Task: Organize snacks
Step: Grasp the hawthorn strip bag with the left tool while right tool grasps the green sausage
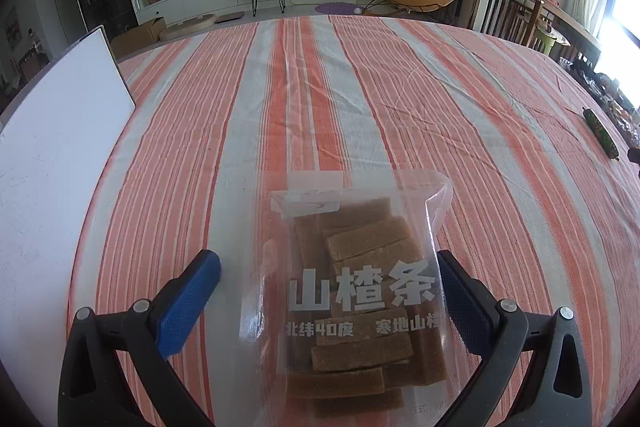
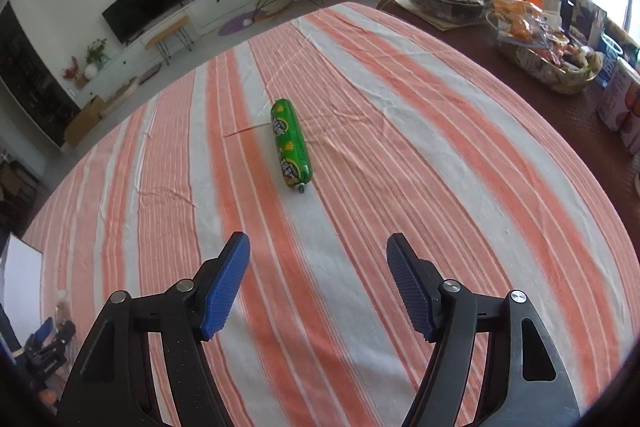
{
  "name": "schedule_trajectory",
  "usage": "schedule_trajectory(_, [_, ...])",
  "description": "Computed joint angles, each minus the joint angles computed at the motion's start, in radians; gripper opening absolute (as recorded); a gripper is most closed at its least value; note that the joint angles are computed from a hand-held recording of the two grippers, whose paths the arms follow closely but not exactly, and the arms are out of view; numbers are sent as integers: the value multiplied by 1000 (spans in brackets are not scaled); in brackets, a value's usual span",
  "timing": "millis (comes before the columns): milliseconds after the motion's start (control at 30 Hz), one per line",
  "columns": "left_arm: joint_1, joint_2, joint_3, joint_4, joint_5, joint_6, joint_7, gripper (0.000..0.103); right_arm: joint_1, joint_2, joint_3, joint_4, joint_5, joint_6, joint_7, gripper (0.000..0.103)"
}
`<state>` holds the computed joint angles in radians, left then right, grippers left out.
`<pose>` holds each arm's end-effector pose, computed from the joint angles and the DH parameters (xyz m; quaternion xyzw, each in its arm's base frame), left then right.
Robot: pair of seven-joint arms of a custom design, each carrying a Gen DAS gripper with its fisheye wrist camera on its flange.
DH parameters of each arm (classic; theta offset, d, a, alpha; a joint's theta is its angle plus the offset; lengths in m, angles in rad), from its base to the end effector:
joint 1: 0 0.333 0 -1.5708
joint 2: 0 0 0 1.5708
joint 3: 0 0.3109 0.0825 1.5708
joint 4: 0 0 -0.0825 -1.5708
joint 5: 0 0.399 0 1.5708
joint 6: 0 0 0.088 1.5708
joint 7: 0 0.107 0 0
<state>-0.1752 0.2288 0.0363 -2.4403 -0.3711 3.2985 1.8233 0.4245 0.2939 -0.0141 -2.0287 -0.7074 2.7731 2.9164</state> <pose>0.5339 -0.0366 0.2618 -0.6698 0.6765 -0.2220 0.2107 0.5713 0.2798 0.3287 -0.5590 0.7782 -0.1754 0.2262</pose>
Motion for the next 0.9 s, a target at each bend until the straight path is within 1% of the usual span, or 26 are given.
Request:
schedule_trajectory(33, [0, 0, 0, 0, 0, 0, 0, 103, -20, 33, 22, 50, 54, -33, -68, 73])
schedule_trajectory(133, [0, 0, 0, 0, 1, 0, -1, 103, -23, 113, 19, 171, 97, -69, -136, 73])
schedule_trajectory(167, [7, 0, -6, 0, 3, 0, -1, 103, -27, 143, 23, 212, 120, -87, -171, 71])
schedule_trajectory(200, [9, 0, -7, 0, 3, 0, -1, 103, -29, 169, 29, 248, 148, -117, -206, 58])
schedule_trajectory(233, [9, 0, -7, 0, 4, 0, -2, 103, -36, 194, 37, 279, 182, -139, -242, 48])
schedule_trajectory(267, [10, 0, -9, 0, 4, 0, -2, 103, -46, 218, 47, 303, 221, -157, -279, 33])
schedule_trajectory(333, [12, 1, -10, 0, 5, 1, -2, 103, -10, 227, 6, 309, 191, -149, -259, 33])
schedule_trajectory(400, [12, 1, -10, 0, 5, 1, -2, 103, -1, 219, -3, 294, 195, -144, -259, 24])
schedule_trajectory(467, [4, 0, -4, 0, 4, 0, -3, 103, 12, 202, -9, 270, 186, -143, -249, 24])
schedule_trajectory(600, [3, 0, -3, 0, 4, 0, -3, 103, 44, 134, -5, 171, 165, -117, -191, 24])
schedule_trajectory(667, [-18, 0, 15, -1, -2, 1, -3, 103, 81, 96, -11, 116, 117, -118, -123, 24])
schedule_trajectory(733, [-20, 0, 16, 0, -4, 1, -2, 103, 115, 60, -5, 66, 65, -120, -44, 24])
schedule_trajectory(900, [-46, 4, 38, 4, -12, -1, -1, 103, 186, -34, 50, -57, -62, -150, 147, 24])
